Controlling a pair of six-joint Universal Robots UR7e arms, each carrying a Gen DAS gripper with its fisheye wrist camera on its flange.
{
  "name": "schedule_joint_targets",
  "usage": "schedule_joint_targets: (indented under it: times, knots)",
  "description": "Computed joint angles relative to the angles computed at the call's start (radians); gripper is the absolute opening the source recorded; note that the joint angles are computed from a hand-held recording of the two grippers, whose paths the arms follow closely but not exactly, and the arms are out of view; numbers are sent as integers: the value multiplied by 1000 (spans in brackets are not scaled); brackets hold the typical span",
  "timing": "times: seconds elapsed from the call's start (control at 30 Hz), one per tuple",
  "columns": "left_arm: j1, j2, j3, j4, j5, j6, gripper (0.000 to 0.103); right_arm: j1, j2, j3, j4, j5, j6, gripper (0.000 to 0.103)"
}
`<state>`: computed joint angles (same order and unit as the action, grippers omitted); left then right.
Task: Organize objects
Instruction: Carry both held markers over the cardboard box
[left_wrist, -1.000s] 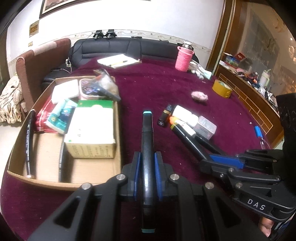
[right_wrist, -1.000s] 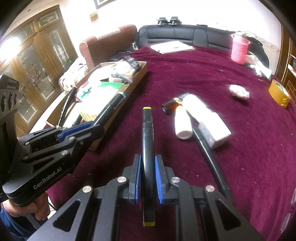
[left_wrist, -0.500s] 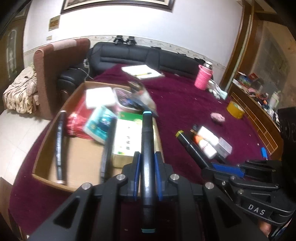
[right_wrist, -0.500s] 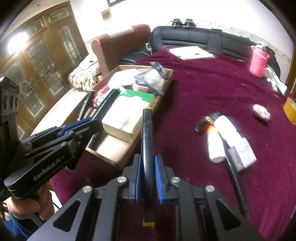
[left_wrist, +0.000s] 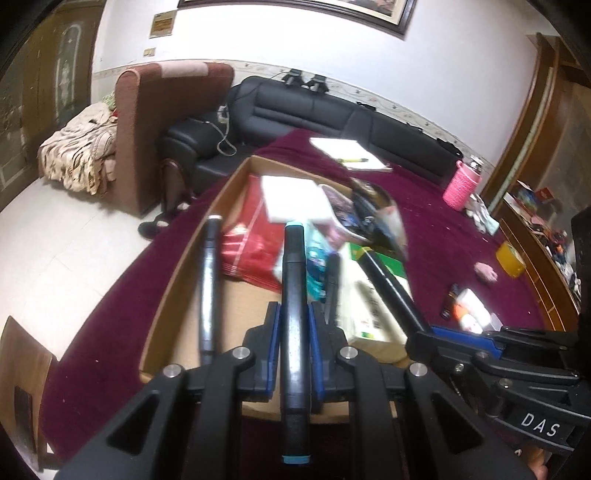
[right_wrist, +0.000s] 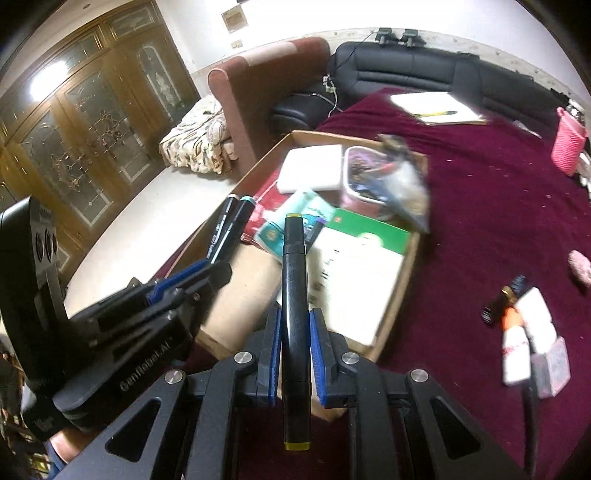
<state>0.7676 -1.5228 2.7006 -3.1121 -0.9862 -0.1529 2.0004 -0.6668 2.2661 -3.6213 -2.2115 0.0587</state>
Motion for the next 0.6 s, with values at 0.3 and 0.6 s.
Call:
schedule_joint_targets:
  times: [0.3,0.6]
  knots:
    - [77,76,-51,-55,-1,49,14,-28,45,-94,42,11,10,17]
    - [99,131,-67,-99,14,75,15,-52,82,-124,2,33,12,17]
